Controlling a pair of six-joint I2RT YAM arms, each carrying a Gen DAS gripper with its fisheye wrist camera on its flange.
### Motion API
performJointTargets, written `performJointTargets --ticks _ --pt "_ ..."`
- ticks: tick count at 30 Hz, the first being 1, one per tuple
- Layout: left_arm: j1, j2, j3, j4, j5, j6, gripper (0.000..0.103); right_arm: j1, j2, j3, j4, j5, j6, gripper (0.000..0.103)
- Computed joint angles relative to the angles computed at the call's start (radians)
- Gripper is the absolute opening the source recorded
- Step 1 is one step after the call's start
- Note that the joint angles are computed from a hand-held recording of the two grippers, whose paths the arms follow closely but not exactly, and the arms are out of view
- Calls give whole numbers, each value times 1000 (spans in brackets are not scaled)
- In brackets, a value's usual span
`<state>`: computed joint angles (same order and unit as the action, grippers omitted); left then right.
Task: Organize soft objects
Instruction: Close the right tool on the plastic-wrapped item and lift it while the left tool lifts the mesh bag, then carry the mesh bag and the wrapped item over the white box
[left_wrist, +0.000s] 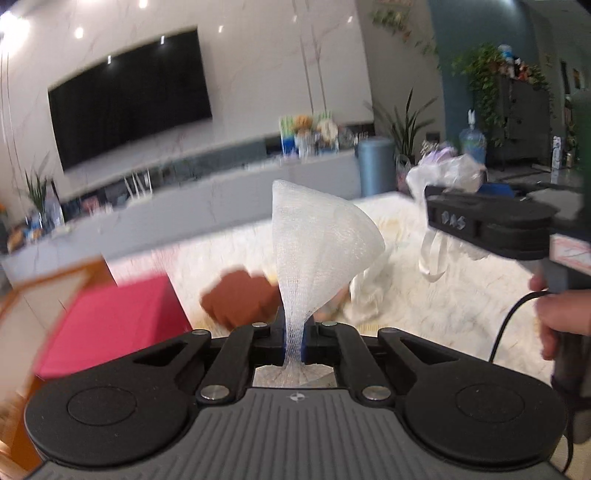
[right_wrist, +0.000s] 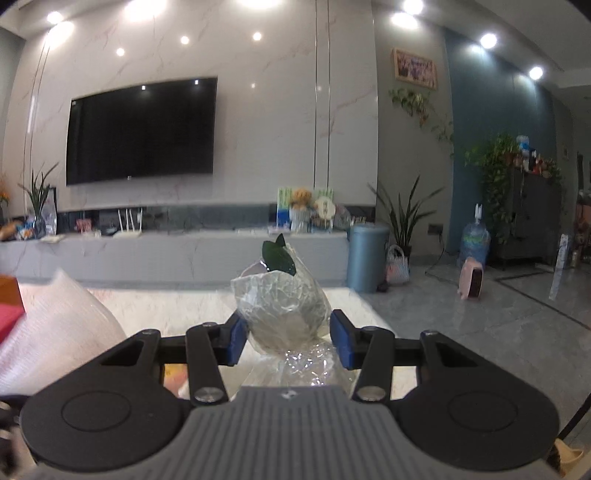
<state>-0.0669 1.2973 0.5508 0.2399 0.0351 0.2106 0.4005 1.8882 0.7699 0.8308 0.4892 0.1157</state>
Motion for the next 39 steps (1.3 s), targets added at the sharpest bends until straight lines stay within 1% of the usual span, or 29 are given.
performJointTargets --ticks 3,5,7,9,12,15,17,18,19,20,21,22,23,24,26,27,29,30,31,32,33,34,36,37,39 --pt "14 -132 -18 -49 2 5 4 6 -75 -45 38 5 -9 47" --pt "49 -196 3 -122 40 -4 3 5 -141 -87 64 1 6 47" --pt "104 -256 26 -192 100 -8 3 17 -205 -127 103 22 -3 47" --pt "171 -309 45 -238 161 -6 3 36 -269 -169 148 58 -48 47" --pt "278 -360 86 -284 248 -3 3 63 -395 -214 140 100 -116 47" --pt "410 -365 150 -326 371 -40 3 115 -521 -247 131 171 -214 47" --pt "526 -358 175 -320 492 -68 3 158 -599 -235 67 226 -238 47" --pt "568 -348 179 -299 533 -80 3 192 -628 -212 11 279 -223 47" --pt "612 -336 182 -282 571 -81 3 225 -655 -177 -71 327 -181 47" --pt "643 -316 190 -274 594 -74 3 262 -680 -138 -174 375 -109 47" --pt "668 -299 199 -271 605 -78 3 295 -693 -83 -306 412 0 47" --pt "691 -278 213 -274 616 -85 3 330 -699 -43 -403 429 104 47" --pt "718 -249 232 -277 634 -91 3 355 -694 -30 -405 410 141 47" --pt "753 -223 249 -277 661 -102 3 382 -681 -27 -371 395 139 47" --pt "817 -160 288 -265 705 -122 3 449 -607 22 -353 419 96 47" --pt "862 -134 307 -262 736 -127 3 477 -560 61 -365 426 80 47" --pt "920 -74 334 -217 760 -140 3 512 -480 140 -408 393 91 47" --pt "949 -43 338 -174 765 -145 3 532 -449 170 -420 377 100 47" --pt "973 -12 337 -114 759 -153 3 549 -407 214 -434 359 103 47" --pt "994 12 338 -78 741 -162 3 574 -371 243 -439 353 101 47" --pt "1011 50 360 -68 724 -169 3 593 -326 289 -452 343 96 47" --pt "1032 101 392 -66 737 -170 3 602 -283 336 -468 320 92 47" --pt "1070 193 447 -59 807 -143 3 608 -195 435 -504 259 87 47" --pt "1076 229 461 -42 813 -136 3 613 -150 483 -521 234 88 47" --pt "1073 283 486 -40 796 -105 3 628 -57 585 -567 199 89 47"
